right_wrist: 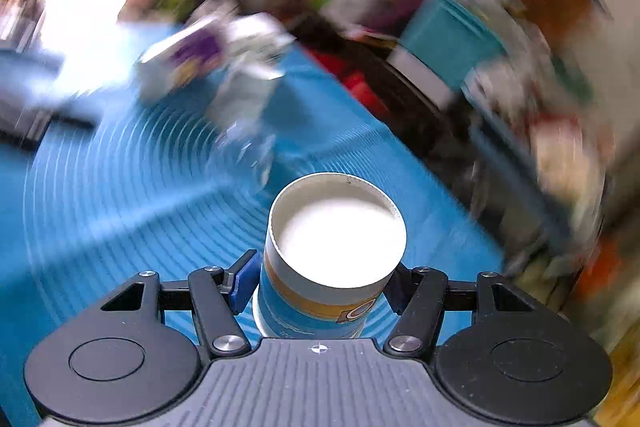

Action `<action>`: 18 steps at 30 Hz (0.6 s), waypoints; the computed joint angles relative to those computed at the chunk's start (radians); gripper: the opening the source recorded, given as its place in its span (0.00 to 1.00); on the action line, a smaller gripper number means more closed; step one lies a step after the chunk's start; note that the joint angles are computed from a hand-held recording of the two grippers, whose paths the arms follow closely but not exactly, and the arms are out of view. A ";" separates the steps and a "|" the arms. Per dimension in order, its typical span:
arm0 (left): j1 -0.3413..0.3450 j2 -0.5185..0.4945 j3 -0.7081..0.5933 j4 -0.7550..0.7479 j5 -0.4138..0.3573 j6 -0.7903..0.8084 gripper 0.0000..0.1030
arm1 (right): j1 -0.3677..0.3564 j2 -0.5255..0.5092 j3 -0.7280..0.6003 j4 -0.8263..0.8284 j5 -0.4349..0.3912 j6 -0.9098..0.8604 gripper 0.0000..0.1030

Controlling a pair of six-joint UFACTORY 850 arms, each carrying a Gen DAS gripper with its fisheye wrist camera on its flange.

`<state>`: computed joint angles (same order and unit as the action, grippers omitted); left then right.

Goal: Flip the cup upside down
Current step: 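Rotate the held cup with the right tool and set it rim-down on the mat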

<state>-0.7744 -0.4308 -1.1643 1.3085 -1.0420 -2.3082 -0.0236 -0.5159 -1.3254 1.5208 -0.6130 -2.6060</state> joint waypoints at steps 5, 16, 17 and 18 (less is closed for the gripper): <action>0.001 -0.021 -0.026 -0.006 0.006 0.012 0.81 | -0.030 -0.106 -0.070 0.014 -0.060 0.343 0.58; 0.000 -0.046 -0.060 -0.019 0.026 0.043 0.81 | 0.013 -0.125 -0.001 0.421 0.060 0.085 0.58; -0.001 -0.049 -0.063 -0.021 0.022 0.044 0.81 | 0.015 -0.122 0.008 0.451 0.061 0.056 0.58; -0.002 -0.050 -0.064 -0.022 0.019 0.044 0.81 | 0.017 -0.126 0.003 0.461 0.062 0.052 0.58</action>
